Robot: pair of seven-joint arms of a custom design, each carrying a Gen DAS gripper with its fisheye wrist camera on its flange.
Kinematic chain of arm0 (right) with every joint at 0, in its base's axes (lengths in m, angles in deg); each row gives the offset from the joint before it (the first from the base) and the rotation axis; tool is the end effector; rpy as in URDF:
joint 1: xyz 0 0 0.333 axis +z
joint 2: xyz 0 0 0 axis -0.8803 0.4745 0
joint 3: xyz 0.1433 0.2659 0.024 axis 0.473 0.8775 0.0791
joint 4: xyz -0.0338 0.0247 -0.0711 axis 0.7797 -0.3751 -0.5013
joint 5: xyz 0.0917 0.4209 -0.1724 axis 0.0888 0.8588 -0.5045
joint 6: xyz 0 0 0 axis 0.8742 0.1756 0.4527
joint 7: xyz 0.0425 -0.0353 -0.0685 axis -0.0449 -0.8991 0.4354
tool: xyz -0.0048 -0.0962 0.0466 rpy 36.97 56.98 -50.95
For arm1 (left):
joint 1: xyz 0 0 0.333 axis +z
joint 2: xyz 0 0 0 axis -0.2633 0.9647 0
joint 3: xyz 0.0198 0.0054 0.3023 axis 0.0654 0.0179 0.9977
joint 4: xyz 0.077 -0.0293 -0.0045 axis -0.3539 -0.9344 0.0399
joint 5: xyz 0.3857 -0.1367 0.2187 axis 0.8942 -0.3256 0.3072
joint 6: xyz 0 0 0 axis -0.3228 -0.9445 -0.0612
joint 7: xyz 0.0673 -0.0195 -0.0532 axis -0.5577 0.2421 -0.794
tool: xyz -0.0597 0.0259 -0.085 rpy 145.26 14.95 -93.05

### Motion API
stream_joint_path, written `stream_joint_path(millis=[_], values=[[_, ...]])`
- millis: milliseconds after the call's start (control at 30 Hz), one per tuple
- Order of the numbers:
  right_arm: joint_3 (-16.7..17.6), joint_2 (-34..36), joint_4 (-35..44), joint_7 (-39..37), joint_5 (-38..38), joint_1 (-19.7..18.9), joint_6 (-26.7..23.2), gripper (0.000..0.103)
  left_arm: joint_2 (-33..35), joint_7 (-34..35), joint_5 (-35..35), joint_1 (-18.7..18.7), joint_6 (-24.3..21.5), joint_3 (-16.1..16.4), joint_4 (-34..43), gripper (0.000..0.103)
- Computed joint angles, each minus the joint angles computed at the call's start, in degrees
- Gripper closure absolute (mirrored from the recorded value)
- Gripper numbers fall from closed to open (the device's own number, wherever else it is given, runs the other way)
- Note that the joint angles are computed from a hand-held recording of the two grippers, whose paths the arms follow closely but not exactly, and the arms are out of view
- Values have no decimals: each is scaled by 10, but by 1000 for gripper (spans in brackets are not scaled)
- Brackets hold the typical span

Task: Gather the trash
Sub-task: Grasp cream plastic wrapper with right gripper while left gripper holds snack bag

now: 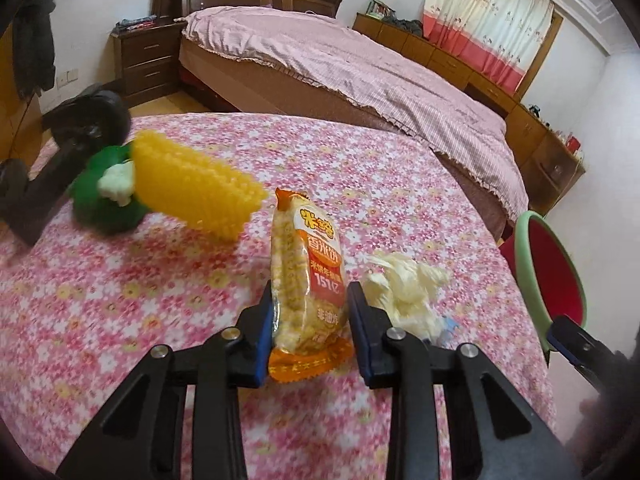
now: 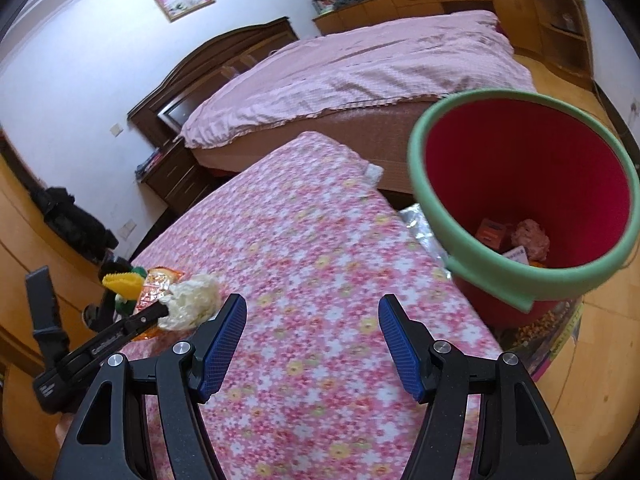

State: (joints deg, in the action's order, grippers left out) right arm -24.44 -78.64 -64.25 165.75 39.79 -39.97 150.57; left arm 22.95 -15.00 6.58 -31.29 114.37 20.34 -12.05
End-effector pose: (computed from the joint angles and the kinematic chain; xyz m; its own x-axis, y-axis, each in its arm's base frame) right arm 0.6219 0.3390 0.5102 -0.1623 -0.9055 -0.3921 -0.6820 0.3901 -0.6186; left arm 0.7035 -0.3906 0.4936 -0.1296 -0.9437 0.3043 -0.7932 -0.0855 -0.6029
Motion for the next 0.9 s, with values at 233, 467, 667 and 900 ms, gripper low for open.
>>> stream_joint_path(millis=[233,467,667,900], values=[[14,52,74,-87,44,7,-21,33,-76,-41,-5,22,62,7,-103,70],[29,143,193,-182,94,20,-75,33,-130,-67,-22,48,101,7,-185,70],[23,229,307,-228,109,46,-126,33,-153,-58,-42,64,115,6,-221,70],[9,317,430,-258,119,69,-166,33,-176,20,-135,86,140,-12,-261,70]])
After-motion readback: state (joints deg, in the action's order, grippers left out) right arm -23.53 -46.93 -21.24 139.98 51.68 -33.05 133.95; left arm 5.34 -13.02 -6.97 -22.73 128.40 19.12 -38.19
